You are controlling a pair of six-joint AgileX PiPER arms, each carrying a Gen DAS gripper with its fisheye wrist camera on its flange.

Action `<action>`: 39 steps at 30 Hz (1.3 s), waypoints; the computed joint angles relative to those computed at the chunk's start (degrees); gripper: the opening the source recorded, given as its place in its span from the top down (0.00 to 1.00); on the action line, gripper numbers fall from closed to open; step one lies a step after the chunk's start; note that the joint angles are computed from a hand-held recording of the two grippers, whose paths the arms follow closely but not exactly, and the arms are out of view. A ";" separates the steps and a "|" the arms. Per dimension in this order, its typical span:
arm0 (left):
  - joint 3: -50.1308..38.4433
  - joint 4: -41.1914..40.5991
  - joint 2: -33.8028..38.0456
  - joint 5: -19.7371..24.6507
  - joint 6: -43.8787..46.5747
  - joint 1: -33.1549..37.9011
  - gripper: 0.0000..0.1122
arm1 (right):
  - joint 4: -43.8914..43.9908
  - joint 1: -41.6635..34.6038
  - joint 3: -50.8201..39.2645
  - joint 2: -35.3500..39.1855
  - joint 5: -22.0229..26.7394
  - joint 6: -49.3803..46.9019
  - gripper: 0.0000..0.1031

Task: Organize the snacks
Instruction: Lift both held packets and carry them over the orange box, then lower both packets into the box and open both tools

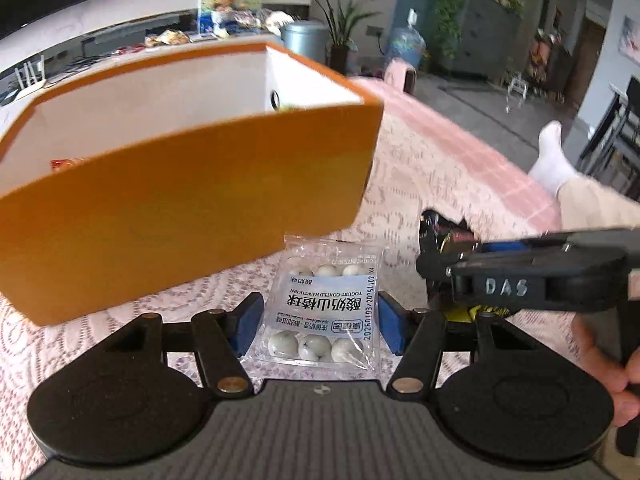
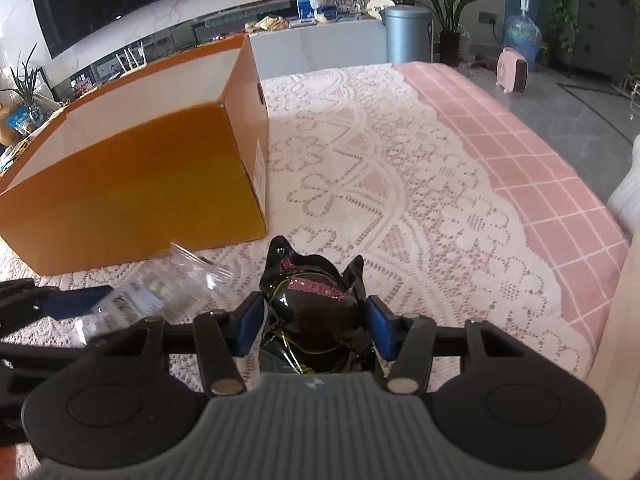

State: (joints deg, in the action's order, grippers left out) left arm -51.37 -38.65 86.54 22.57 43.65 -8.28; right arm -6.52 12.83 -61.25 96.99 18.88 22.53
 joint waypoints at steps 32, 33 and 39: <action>-21.10 -2.79 0.34 14.26 -6.93 11.29 0.40 | 1.15 7.70 -20.39 -1.49 7.00 -13.60 0.53; -22.59 -1.84 1.69 14.60 -7.83 11.42 0.40 | 2.17 7.34 -23.18 0.53 8.37 -15.02 0.53; -31.12 1.30 9.69 18.63 -12.69 12.77 0.40 | 5.44 6.08 -36.44 10.27 15.30 -20.84 0.53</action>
